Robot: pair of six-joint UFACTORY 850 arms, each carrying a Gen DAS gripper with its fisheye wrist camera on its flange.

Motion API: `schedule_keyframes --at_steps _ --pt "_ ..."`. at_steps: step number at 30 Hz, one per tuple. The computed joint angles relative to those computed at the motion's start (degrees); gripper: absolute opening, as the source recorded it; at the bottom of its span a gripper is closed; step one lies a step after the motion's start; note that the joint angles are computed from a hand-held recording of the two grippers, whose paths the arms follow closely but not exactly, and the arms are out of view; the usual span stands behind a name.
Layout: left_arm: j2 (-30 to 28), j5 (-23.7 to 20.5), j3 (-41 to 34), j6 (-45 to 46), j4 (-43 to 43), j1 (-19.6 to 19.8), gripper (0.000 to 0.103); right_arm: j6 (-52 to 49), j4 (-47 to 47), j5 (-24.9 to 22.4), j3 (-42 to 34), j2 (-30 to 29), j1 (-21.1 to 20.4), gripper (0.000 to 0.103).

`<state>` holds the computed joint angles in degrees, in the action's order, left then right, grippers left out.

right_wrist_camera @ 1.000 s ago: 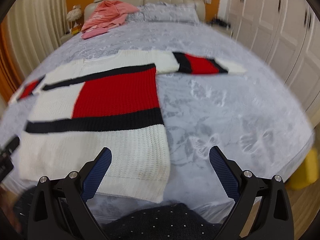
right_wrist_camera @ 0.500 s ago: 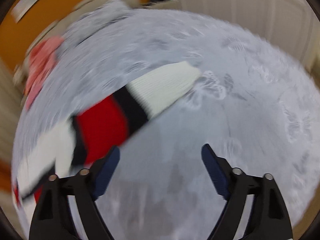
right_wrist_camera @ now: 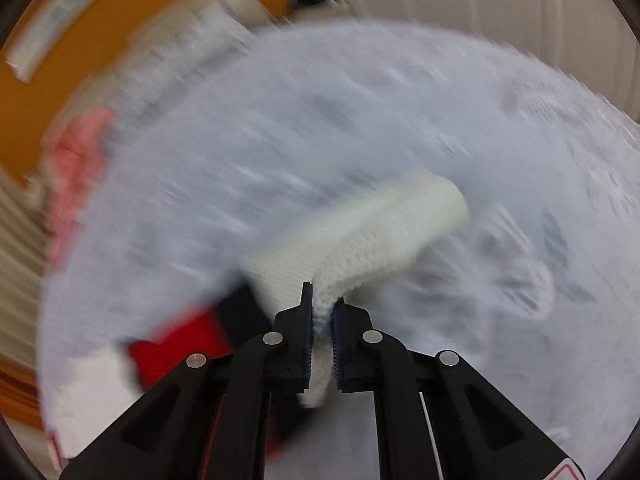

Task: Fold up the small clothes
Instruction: 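Grasp the red-striped sleeve cuff with the right gripper and lift it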

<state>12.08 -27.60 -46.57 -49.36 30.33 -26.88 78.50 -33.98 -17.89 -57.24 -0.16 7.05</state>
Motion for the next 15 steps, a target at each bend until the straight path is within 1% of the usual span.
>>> schedule_keyframes --at_steps 1,2,3,4,6,7,8,10,11,12,13,15 --pt "0.2 0.2 0.1 0.3 -0.5 0.3 0.097 -1.3 -0.1 1.3 -1.5 0.2 1.5 0.008" --pt "0.7 0.7 0.4 1.0 -1.5 0.9 0.097 -5.1 1.6 3.2 -4.1 -0.1 3.7 0.008" --pt "1.1 1.0 0.6 1.5 -2.3 1.3 0.097 -11.1 5.6 4.1 -6.9 -0.9 5.8 0.008" --pt "1.6 1.3 0.8 1.5 -2.7 1.6 0.097 -17.1 9.5 5.4 -11.1 -2.8 8.8 0.008" --pt "2.4 1.8 1.0 2.2 -4.1 2.7 0.096 -29.1 20.0 7.4 -17.1 -6.2 13.1 0.008" --pt "3.0 1.9 1.2 2.6 -4.8 3.3 0.097 -35.1 25.5 7.8 -22.0 -9.7 16.5 0.008" --pt "3.5 2.1 1.3 2.9 -5.4 3.8 0.097 -41.1 30.9 7.2 -25.9 -12.7 18.6 0.008" --pt "4.5 2.8 1.4 4.5 -7.5 5.3 0.097 -53.1 41.5 4.3 -34.0 -19.1 22.6 0.008" --pt "5.0 3.3 1.5 6.4 -9.5 6.4 0.097 -58.9 46.1 1.1 -40.0 -24.0 24.7 0.010" --pt "5.3 3.6 1.4 9.2 -12.5 7.9 0.097 -62.4 49.2 -0.9 -43.6 -27.5 26.1 0.014" --pt "5.2 3.8 1.2 11.0 -14.4 8.9 0.097 -63.4 50.1 -3.4 -47.4 -31.0 27.6 0.015" --pt "4.7 4.4 0.4 17.8 -22.0 12.5 0.097 -62.0 45.9 -11.4 -56.2 -38.9 31.0 0.017"
